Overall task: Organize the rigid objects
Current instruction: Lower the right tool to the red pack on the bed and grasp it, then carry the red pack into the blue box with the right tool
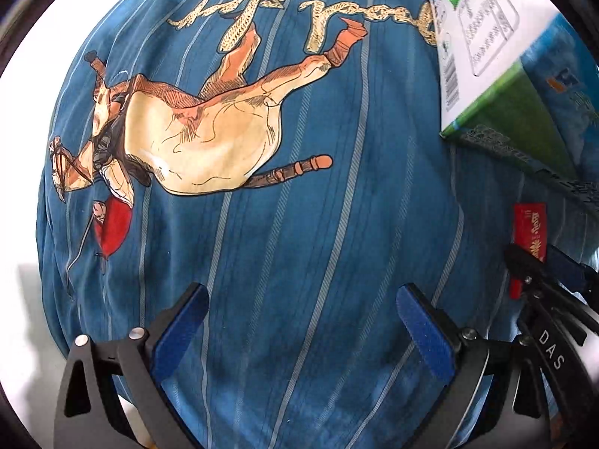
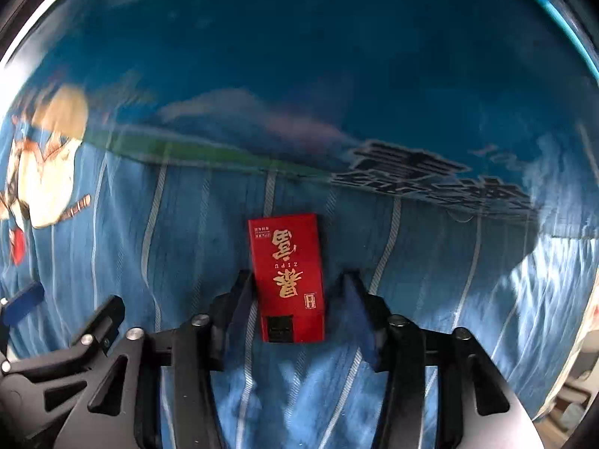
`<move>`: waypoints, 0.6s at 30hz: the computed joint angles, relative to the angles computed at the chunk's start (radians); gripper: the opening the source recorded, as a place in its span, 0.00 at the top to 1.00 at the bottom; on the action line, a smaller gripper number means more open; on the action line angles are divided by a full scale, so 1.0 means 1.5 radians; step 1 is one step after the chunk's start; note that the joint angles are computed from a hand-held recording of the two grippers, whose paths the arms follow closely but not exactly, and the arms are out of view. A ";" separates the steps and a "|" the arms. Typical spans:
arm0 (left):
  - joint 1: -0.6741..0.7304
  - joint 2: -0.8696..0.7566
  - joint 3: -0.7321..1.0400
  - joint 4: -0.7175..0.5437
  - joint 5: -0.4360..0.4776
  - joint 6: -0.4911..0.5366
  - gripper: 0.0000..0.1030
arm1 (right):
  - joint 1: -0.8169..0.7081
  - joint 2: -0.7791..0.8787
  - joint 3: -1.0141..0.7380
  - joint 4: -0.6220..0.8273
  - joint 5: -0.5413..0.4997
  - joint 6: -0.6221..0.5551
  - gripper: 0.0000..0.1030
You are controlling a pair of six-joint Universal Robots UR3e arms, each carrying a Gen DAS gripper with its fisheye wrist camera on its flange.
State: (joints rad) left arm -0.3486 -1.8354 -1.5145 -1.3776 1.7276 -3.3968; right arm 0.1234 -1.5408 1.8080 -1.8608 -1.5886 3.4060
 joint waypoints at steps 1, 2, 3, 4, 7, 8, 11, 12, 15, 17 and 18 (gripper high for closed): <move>-0.007 0.000 0.002 -0.001 0.002 -0.001 0.00 | 0.006 -0.002 0.004 -0.003 -0.004 -0.002 0.63; -0.011 0.002 0.000 -0.001 0.000 -0.002 0.00 | 0.010 -0.006 0.008 -0.004 -0.005 -0.006 0.64; -0.017 0.002 0.003 -0.004 -0.003 -0.003 0.00 | 0.008 -0.016 0.022 -0.009 -0.002 -0.015 0.64; -0.018 0.008 -0.002 -0.005 -0.005 -0.002 0.00 | 0.003 -0.029 0.037 -0.015 0.001 -0.021 0.64; -0.044 0.016 0.008 -0.017 -0.015 -0.015 0.00 | -0.031 -0.088 0.094 -0.009 0.023 -0.042 0.64; -0.051 0.017 0.014 -0.020 -0.018 -0.018 0.00 | -0.049 -0.117 0.121 -0.005 0.032 -0.052 0.64; -0.079 0.021 0.035 -0.031 -0.034 -0.031 0.00 | -0.105 -0.205 0.183 0.026 0.054 -0.088 0.64; -0.091 0.025 0.046 -0.038 -0.039 -0.037 0.00 | -0.133 -0.251 0.205 0.051 0.066 -0.109 0.64; -0.126 0.022 0.096 -0.051 -0.047 -0.050 0.00 | -0.214 -0.381 0.236 0.144 0.089 -0.175 0.64; -0.150 0.015 0.151 -0.066 -0.052 -0.056 0.00 | -0.289 -0.472 0.220 0.244 0.112 -0.235 0.64; -0.161 0.008 0.187 -0.075 -0.055 -0.060 0.00 | -0.346 -0.517 0.201 0.304 0.125 -0.287 0.64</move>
State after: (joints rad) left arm -0.5902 -1.8235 -1.2336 -1.4899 1.6452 -3.4867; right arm -0.3950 -2.3165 2.1100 -1.4047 -1.4017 2.9758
